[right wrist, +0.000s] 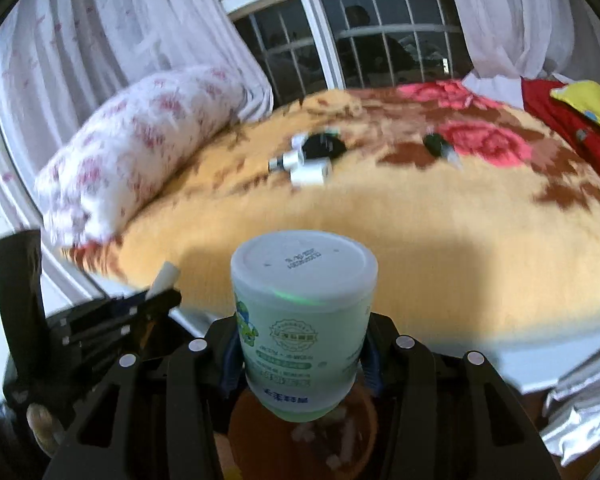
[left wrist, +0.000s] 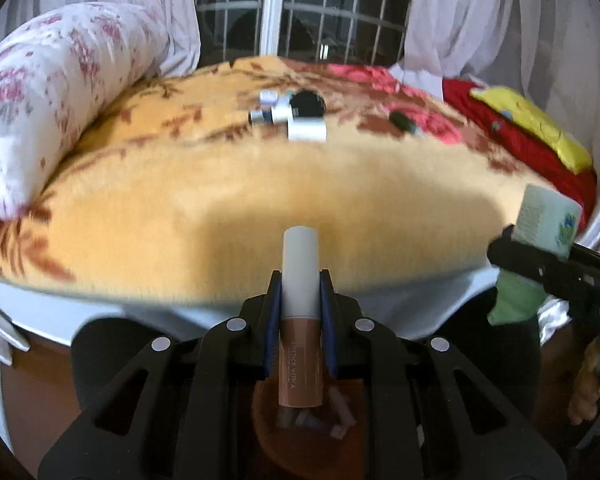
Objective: Collect trash
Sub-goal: 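Drop the beige tube into the orange bin with the left tool while the right tool drops the roll-on bottle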
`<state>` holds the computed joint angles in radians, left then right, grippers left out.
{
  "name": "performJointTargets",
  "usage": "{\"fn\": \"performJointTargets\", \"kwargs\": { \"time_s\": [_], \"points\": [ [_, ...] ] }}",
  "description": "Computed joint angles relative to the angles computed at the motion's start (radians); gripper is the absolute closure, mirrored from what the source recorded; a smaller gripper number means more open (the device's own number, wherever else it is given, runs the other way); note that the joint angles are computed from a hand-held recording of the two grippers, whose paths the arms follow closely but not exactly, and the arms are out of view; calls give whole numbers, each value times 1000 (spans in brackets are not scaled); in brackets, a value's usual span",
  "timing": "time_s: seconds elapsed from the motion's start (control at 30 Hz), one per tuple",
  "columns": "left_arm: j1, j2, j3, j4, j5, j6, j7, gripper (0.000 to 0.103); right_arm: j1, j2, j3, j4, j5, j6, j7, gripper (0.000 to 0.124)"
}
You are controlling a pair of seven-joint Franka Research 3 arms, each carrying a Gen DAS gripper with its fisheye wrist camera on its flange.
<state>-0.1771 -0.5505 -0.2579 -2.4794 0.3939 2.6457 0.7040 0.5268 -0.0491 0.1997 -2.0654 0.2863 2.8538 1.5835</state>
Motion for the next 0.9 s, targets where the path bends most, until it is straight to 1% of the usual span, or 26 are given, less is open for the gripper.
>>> {"fn": "performJointTargets", "kwargs": {
  "time_s": [0.13, 0.17, 0.27, 0.37, 0.7, 0.77, 0.8, 0.83, 0.87, 0.9],
  "points": [
    [-47, -1, 23, -44, -48, -27, 39, 86, 2, -21, 16, -78, -71, -23, 52, 77],
    [-52, -1, 24, -53, -56, -28, 43, 86, 5, -17, 16, -86, -69, -32, 52, 77],
    [-68, 21, 23, -67, -81, -41, 54, 86, 19, 7, 11, -88, -4, -71, 18, 77],
    [-91, 55, 32, -66, -112, -54, 85, 86, 24, 22, 12, -86, 1, -86, 12, 77],
    [-99, 72, 38, -80, -151, -48, 121, 86, 29, 43, 11, -71, -20, -124, 38, 77],
    [-103, 72, 42, -82, -162, -51, 127, 85, 28, 49, 10, -66, -26, -134, 47, 73],
    [-106, 67, 42, -87, -169, -55, 129, 74, 27, 52, 8, -61, -16, -141, 43, 68],
    [-100, 77, 39, -74, -166, -68, 127, 60, 26, 49, 7, -67, -20, -133, 55, 55],
    [-82, 74, 21, -71, -147, -88, 103, 31, 26, 45, 7, -74, -20, -120, 62, 54],
    [-69, 71, 8, -67, -127, -95, 82, 26, 24, 41, 6, -78, -12, -115, 60, 54]
  ]
}}
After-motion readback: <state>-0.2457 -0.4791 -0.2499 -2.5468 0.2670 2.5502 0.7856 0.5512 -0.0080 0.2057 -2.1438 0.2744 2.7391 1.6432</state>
